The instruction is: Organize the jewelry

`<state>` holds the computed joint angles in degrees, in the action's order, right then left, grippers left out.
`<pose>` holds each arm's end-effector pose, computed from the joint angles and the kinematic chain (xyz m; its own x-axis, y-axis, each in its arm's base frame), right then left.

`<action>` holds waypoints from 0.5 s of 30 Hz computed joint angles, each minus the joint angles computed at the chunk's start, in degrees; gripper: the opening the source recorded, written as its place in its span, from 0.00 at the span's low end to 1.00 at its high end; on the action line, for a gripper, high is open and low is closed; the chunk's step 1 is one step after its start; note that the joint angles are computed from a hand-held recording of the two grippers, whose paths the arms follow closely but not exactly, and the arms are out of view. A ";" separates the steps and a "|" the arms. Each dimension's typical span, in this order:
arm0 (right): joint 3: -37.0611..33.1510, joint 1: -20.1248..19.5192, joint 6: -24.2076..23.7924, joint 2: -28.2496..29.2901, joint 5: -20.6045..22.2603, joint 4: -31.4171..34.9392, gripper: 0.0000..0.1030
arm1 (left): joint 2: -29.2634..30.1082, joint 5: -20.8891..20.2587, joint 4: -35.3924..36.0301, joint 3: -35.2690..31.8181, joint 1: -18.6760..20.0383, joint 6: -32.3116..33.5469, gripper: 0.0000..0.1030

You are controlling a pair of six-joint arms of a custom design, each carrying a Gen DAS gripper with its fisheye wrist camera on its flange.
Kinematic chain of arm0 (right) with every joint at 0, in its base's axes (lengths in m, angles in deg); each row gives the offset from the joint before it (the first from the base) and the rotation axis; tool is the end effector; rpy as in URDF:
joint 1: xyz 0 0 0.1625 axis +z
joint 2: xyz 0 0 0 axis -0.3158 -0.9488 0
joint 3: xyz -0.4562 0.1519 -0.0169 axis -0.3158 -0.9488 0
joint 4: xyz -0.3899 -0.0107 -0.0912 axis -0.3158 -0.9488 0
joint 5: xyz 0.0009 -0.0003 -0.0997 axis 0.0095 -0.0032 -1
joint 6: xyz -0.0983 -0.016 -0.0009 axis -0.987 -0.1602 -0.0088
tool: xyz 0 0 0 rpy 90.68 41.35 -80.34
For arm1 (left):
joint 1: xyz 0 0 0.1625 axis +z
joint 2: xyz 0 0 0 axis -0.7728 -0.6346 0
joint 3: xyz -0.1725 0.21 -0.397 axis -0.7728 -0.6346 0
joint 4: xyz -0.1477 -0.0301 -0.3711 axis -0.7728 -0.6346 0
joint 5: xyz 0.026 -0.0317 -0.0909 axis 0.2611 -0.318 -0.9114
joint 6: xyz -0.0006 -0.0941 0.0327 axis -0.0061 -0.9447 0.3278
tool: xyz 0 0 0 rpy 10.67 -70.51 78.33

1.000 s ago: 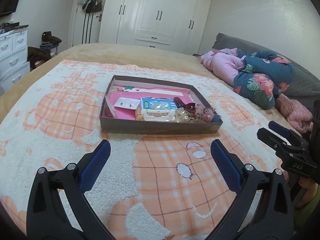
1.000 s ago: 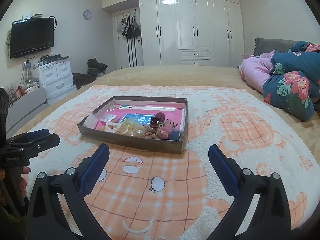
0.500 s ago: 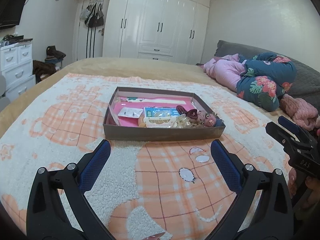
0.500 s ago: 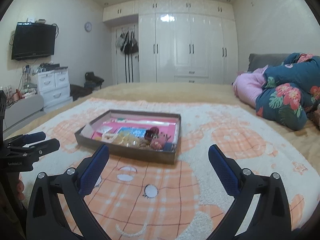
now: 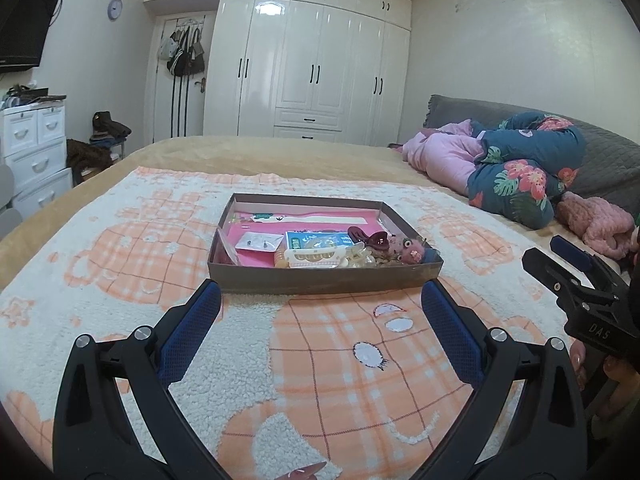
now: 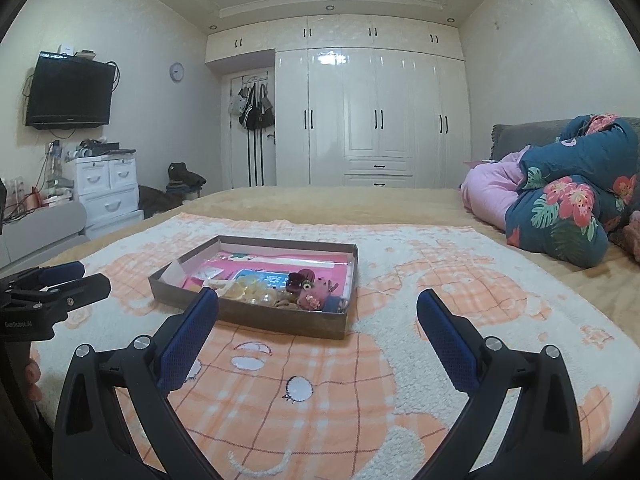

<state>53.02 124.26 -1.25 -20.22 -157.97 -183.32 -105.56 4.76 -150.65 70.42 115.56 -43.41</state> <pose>0.3513 -0.7853 0.0743 -0.6255 -0.4675 0.6247 -0.7673 0.2233 -0.6012 -0.1080 -0.7031 0.3389 -0.7729 -0.0965 -0.6271 0.5554 0.3748 -0.7423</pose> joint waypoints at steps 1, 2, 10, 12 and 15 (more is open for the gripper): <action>0.12 0.01 -0.02 -0.03 -0.06 -0.09 0.94 | 0.02 -0.04 -0.14 0.00 0.00 0.12 0.89; 0.01 0.03 -0.02 0.01 -0.14 0.06 0.94 | 0.03 -0.03 -0.17 0.00 0.01 0.20 0.89; -0.12 0.09 0.03 0.14 -0.67 0.53 0.94 | 0.07 0.57 -0.43 -0.02 -0.11 0.35 0.89; 0.01 0.09 -0.03 0.15 -0.69 0.34 0.94 | 0.08 0.56 -0.61 0.00 -0.16 0.46 0.89; 0.08 0.03 -0.03 0.10 -0.63 0.47 0.94 | 0.13 0.64 -0.83 -0.01 -0.20 0.81 0.89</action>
